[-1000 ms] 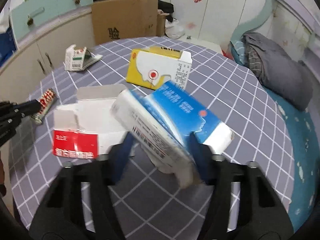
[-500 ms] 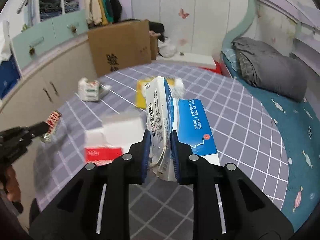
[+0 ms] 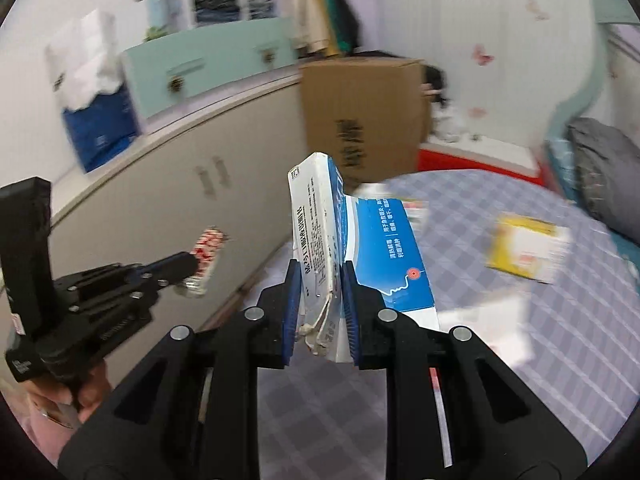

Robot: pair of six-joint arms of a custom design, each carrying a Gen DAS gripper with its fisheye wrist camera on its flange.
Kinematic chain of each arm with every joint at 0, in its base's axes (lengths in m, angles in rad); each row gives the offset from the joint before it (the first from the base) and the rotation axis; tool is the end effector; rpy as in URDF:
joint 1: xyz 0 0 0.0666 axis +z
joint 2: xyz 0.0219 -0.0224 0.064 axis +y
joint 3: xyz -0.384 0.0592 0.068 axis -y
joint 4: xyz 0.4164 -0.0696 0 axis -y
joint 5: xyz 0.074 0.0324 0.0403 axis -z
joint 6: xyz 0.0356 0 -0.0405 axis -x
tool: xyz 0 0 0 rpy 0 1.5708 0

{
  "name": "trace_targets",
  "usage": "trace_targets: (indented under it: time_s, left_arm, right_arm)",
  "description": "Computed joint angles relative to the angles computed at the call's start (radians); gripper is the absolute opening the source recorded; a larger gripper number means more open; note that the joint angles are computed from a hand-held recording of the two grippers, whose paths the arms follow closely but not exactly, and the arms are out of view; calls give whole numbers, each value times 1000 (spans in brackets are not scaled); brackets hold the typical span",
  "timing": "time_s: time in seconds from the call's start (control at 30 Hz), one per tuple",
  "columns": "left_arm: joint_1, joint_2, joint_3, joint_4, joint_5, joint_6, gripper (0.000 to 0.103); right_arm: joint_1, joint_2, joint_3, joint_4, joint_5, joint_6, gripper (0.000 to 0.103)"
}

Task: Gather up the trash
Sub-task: 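Carry both items to the bin and open the right tool over it, then open the left tool to drop the checkered wrapper into the bin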

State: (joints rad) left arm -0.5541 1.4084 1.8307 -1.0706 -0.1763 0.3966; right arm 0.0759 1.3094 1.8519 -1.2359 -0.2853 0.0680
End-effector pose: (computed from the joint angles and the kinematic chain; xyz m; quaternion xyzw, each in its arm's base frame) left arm 0.4228 -0.2547 0.6252 0.0311 0.8923 -0.1328 0.4303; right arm 0.4261 0.0420 0.6648 -0.1247 0.8895 0.1304 0.4199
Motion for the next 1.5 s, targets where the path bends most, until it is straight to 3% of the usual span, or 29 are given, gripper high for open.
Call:
trace_targets:
  time_s: [0.27,0.5,0.6,0.63,0.67,0.7,0.97,1.5]
  left_arm:
    - [143,-113,-155,-8,1,30,3]
    - [279,-169,-269,-24,12,44,3]
    - [315,-172,-295,-26,29,49,3]
    - [328,-170,-303,-28,32,48,3]
    - [338,-167,-309,-30,37,47,3]
    - [347,-164,-315,-32,40,47,3]
    - [367,-136,-320,-35,70,37,3]
    - [313,-91,-247,-58,58,35,3]
  right_arm:
    - [219,130,71,-30,-6,-26,21]
    - [328,236,112,-63,-2,-34,21]
    - [356,280,124,-73,5,-32,26]
    - [366,300,129,-73,17,-32,33]
    - [370,315,135,-76,26,-36,51]
    - [373,327,139,-77,44,-45,57]
    - [358,319,126,-66,85,-52,58]
    - [328,233,73,50,144,-39,62]
